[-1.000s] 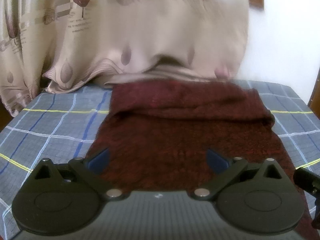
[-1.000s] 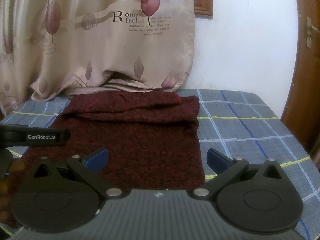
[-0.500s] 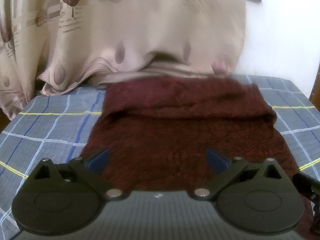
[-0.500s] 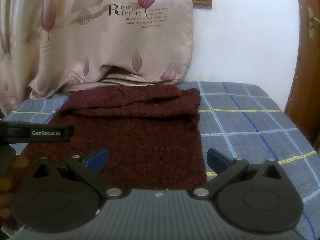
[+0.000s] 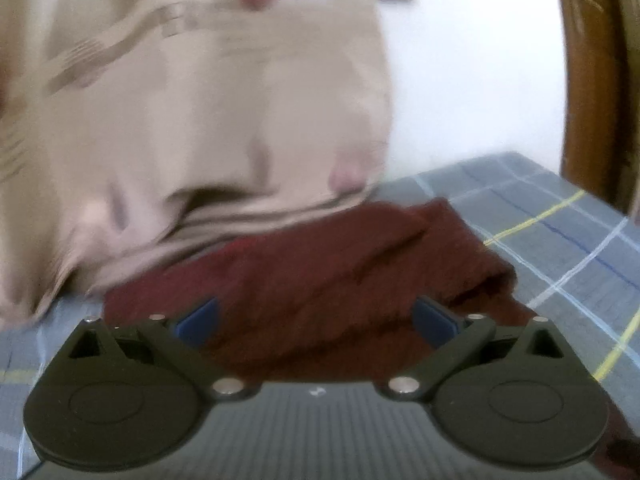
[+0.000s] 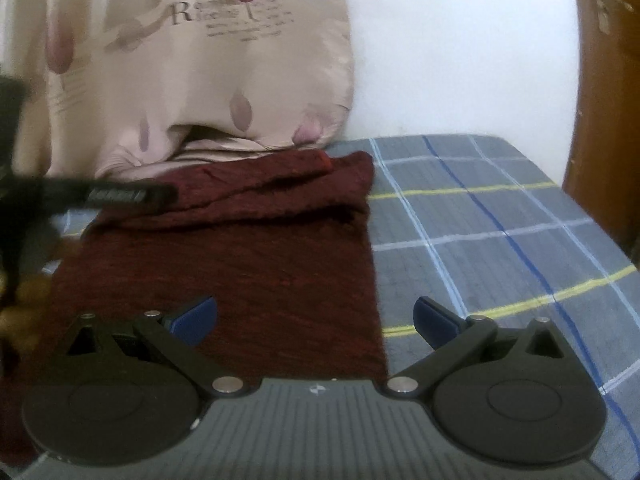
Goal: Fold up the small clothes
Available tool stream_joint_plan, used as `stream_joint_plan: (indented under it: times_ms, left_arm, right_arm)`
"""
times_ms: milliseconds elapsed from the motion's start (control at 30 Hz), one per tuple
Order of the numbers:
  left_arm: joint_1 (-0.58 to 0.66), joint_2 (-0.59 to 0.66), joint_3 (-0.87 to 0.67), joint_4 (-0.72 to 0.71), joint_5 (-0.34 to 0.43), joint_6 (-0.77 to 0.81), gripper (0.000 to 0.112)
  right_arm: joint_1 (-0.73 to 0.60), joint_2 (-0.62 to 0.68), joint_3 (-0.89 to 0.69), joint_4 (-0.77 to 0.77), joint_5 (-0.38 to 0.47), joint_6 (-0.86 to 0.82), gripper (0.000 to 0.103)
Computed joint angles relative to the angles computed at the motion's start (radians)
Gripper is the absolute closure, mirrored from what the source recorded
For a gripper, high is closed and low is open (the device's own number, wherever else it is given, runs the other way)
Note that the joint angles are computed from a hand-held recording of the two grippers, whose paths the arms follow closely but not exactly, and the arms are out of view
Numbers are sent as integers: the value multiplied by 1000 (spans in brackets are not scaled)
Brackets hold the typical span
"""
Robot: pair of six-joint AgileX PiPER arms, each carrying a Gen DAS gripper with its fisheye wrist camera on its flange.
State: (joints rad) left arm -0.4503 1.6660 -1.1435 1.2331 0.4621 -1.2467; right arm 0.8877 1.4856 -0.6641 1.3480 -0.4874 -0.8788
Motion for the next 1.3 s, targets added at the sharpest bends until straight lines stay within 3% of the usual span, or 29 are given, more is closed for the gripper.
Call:
stream_joint_plan:
  times_ms: [67, 200, 400, 433, 500, 567, 600, 633, 667, 700, 733, 900, 1033, 1167, 1300]
  left_arm:
    - [-5, 91, -89, 61, 6, 3, 9]
    - [1, 294, -301, 47, 18, 184, 10]
    - [27, 479, -509, -90, 32, 441, 13]
    - [34, 507, -546, -113, 38, 483, 20]
    - [44, 568, -648, -239, 86, 644, 56]
    - [50, 603, -701, -266, 101, 685, 58]
    - [50, 611, -713, -250, 100, 673, 64]
    - [52, 622, -730, -263, 97, 696, 73]
    - [52, 632, -749, -288, 104, 725, 94]
    - [50, 646, -770, -289, 121, 722, 103]
    - [46, 649, -770, -258, 130, 679, 104]
    - [43, 545, -636, -39, 138, 284, 106]
    - [74, 357, -476, 86, 235, -15, 106]
    - [162, 142, -293, 158, 330, -156, 105]
    - [359, -11, -157, 106, 341, -130, 105]
  right_arm:
    - [-31, -3, 18, -51, 15, 51, 0]
    - [-105, -19, 52, -185, 59, 187, 0]
    - [-237, -34, 91, -475, 126, 472, 0]
    - [-264, -33, 98, -552, 136, 546, 0]
    - [-308, -28, 108, -692, 147, 687, 0]
    - [-346, -16, 111, -820, 162, 815, 0]
    - [-363, -9, 112, -884, 166, 881, 0]
    - [-372, -8, 116, -918, 166, 918, 0]
    - [-380, -6, 117, -949, 166, 952, 0]
    - [-386, -5, 121, -984, 162, 987, 0]
    - [-389, -6, 123, -1000, 158, 1003, 0]
    - [-387, -16, 125, -1016, 156, 1008, 0]
    - [-383, -24, 117, -942, 175, 919, 0]
    - [-385, -40, 92, -906, 211, 835, 0]
    - [-375, -35, 24, -913, 269, 757, 0]
